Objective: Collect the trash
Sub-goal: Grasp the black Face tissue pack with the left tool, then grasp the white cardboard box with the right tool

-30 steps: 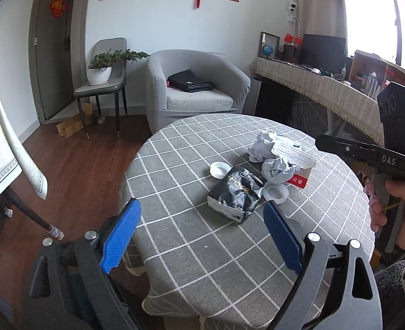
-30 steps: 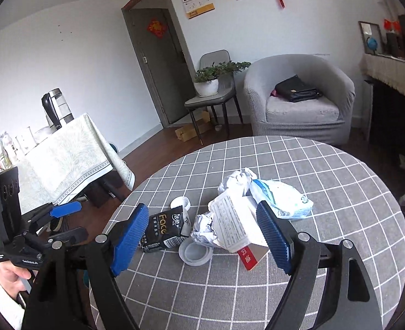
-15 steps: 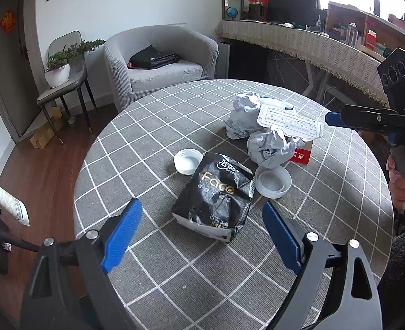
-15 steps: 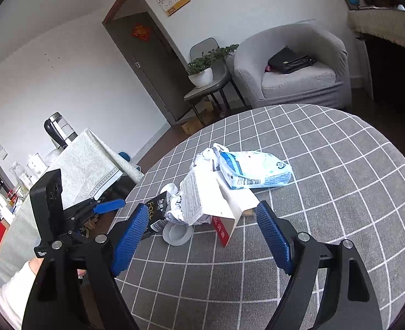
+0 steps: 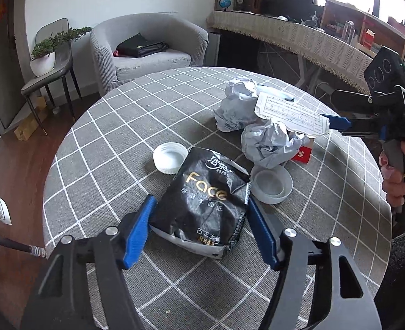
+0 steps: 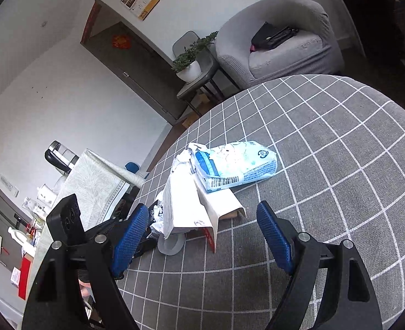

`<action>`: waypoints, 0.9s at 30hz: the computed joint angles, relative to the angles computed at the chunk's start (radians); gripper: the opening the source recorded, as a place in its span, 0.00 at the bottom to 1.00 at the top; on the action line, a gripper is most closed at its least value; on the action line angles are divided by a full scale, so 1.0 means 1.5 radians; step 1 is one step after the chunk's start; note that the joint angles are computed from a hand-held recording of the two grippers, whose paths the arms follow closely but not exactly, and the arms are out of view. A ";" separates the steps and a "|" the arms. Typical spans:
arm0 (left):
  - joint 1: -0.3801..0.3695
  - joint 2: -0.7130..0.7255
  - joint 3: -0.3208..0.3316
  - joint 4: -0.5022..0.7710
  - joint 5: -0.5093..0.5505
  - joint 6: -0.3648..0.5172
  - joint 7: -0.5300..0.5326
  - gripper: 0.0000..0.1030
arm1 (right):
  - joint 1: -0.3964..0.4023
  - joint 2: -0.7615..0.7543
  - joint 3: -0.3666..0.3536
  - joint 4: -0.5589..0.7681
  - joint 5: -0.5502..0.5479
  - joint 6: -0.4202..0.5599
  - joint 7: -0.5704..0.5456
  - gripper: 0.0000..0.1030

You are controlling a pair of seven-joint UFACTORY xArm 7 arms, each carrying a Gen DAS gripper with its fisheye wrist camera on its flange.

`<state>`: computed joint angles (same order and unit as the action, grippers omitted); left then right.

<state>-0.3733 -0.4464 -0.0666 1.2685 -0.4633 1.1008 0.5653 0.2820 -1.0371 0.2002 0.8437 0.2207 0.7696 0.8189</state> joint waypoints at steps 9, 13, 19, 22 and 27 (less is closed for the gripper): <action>0.003 -0.020 0.002 -0.016 0.003 -0.010 -0.013 0.61 | 0.003 0.034 0.000 0.001 0.011 -0.034 0.020 0.86; 0.006 -0.040 0.013 -0.033 -0.007 -0.007 -0.023 0.61 | 0.004 0.056 0.004 0.012 0.007 -0.031 0.027 0.86; 0.019 -0.092 0.023 -0.067 -0.011 -0.008 -0.069 0.60 | -0.004 0.086 0.018 0.033 -0.015 -0.019 0.031 0.86; 0.026 -0.127 0.027 -0.083 -0.007 -0.011 -0.100 0.60 | -0.006 0.105 0.025 0.049 -0.029 -0.002 0.029 0.86; 0.026 -0.182 0.040 -0.106 -0.004 -0.012 -0.135 0.60 | -0.026 0.137 0.051 0.087 -0.072 0.037 0.031 0.86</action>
<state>-0.3344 -0.7189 -0.0064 1.1094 -0.4690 1.0831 0.3634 0.2423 -0.8319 0.2773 0.9737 0.1132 0.8256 0.8650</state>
